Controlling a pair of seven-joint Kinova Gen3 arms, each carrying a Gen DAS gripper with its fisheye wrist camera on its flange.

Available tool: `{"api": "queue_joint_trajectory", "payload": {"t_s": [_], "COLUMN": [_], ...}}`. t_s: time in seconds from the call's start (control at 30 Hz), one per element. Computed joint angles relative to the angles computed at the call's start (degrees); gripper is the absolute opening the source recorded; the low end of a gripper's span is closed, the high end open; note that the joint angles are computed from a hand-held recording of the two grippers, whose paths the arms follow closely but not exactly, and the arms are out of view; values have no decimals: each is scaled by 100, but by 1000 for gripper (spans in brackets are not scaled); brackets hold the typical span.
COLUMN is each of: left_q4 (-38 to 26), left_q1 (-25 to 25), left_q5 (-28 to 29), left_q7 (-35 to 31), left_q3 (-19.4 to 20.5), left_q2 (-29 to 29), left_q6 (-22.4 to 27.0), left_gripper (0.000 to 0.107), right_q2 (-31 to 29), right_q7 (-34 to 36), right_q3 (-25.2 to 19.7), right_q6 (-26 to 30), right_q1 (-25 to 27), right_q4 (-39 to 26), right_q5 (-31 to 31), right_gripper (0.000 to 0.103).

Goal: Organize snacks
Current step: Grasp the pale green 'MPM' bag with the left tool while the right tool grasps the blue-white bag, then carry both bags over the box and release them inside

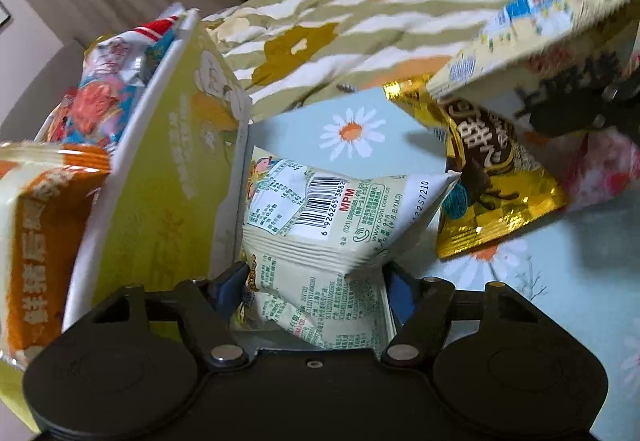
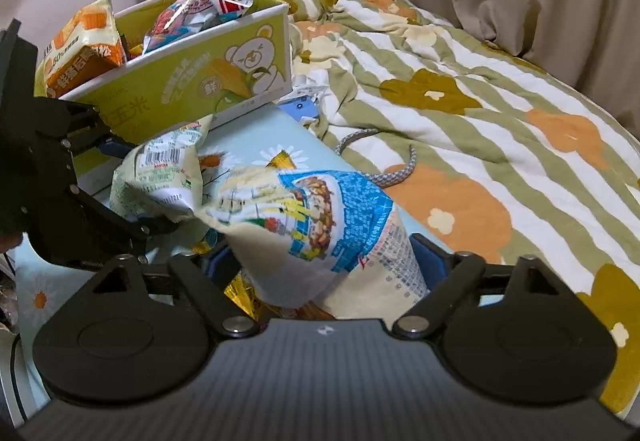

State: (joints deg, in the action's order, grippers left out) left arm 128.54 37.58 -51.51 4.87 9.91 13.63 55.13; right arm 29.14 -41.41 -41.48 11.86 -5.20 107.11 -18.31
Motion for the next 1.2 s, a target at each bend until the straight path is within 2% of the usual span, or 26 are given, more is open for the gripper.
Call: {"api": "queue_joint_trajectory", "payload": {"t_s": [0.3,0.6,0.73,0.87,1.2], "left_q4": [-93,-186,-301,-447,-777], "left_q1": [145,384,567,784,1011], "left_q5": [115,150,177,199,442], "left_q7": [50,242,396,627,832], "left_q3": [152,404,612,892,1672], "left_q2": [-173,-423,-649,-937,-1811], "left_q6": [319,760,1150,1705,3256], "left_gripper": [75,75,75,75,75], "right_q2": [-44,-231,-439,-720,-1599], "right_q7": [-114,-283,-585,-923,-1774], "right_q3": [-64,-732,-1046,-1550,-3268], "right_q6": [-78,-480,-604,-731,-809], "right_q1": [62,624,882,1270,2537], "right_q4": [62,402,547,724,950], "right_q5": [-61,-9,80,175,167], "right_gripper": [87,84,84,84,84]}}
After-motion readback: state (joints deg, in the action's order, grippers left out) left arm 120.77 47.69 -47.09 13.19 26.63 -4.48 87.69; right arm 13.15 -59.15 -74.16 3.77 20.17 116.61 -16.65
